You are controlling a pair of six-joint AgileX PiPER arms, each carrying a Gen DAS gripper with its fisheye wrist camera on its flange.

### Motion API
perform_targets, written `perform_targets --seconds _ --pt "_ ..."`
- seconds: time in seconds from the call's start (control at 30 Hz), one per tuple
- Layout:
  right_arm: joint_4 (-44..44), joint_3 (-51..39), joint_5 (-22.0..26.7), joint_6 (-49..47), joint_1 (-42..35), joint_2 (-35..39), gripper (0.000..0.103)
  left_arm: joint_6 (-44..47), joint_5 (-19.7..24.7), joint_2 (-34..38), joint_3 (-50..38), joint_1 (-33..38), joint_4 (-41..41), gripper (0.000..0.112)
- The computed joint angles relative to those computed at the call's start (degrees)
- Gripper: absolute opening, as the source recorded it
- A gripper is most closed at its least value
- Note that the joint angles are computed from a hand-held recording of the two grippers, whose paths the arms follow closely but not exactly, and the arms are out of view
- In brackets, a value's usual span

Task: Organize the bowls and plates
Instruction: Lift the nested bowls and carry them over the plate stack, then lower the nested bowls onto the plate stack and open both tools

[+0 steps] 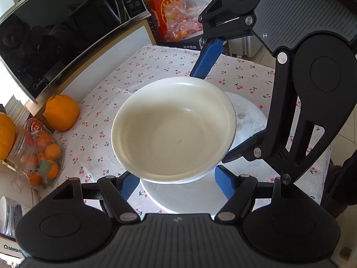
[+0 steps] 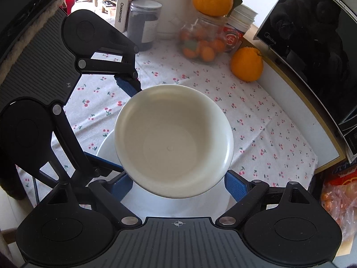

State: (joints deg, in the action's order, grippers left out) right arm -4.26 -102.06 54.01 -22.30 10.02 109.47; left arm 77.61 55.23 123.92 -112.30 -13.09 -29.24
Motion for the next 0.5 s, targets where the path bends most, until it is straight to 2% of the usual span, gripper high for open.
perform_targets --seconds 0.5 --pt "0.0 -0.3 3.5 -1.0 -0.1 0.5 0.091 -1.0 1.8 0.7 -0.8 -1.1 2.5 0.071"
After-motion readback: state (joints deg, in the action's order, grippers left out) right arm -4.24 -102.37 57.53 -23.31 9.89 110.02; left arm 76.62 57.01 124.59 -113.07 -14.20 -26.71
